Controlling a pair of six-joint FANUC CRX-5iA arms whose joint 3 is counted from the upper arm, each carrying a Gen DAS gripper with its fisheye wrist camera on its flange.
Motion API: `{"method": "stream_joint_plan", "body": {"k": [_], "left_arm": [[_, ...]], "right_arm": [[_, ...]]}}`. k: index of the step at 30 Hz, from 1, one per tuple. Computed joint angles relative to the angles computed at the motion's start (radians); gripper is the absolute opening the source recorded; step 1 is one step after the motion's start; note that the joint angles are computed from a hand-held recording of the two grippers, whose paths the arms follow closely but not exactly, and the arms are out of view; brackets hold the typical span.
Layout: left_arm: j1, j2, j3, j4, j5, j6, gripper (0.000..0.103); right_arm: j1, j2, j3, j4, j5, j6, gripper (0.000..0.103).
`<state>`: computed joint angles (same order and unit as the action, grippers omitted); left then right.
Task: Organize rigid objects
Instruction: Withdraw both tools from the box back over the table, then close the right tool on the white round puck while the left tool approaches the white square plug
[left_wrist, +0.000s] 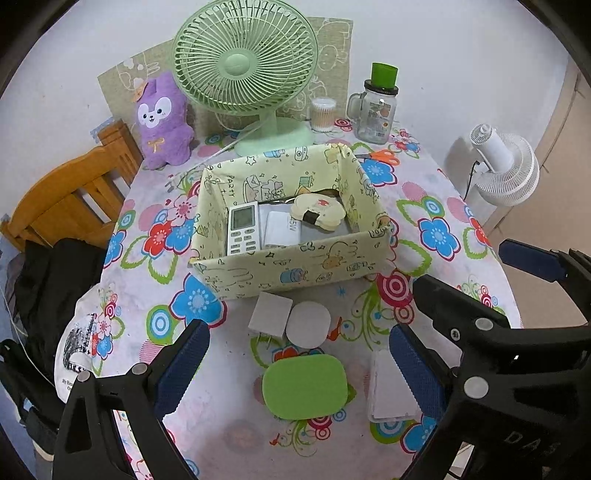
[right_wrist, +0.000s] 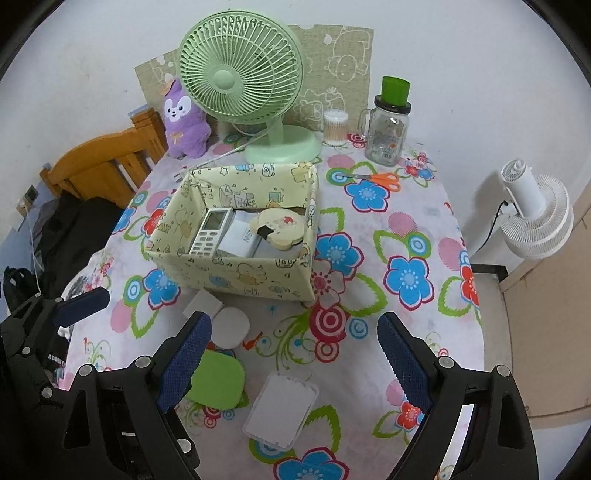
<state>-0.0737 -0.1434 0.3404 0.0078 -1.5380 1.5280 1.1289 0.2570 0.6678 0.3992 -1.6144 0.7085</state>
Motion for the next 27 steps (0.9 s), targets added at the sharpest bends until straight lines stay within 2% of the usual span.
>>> {"method": "stream_joint_plan", "body": {"k": [14, 27], "left_arm": [[0.021, -0.056, -0.123, 0.012, 0.042, -0.036, 0.099], [0.080, -0.049, -0.188, 0.029, 0.042, -0.080, 0.099]], "right_arm": [[0.009, -0.071, -0.148, -0.039, 0.092, -0.052, 0.093], [-0.001, -0.060, -0.190, -0.068, 0.117, -0.041, 0.093]]}}
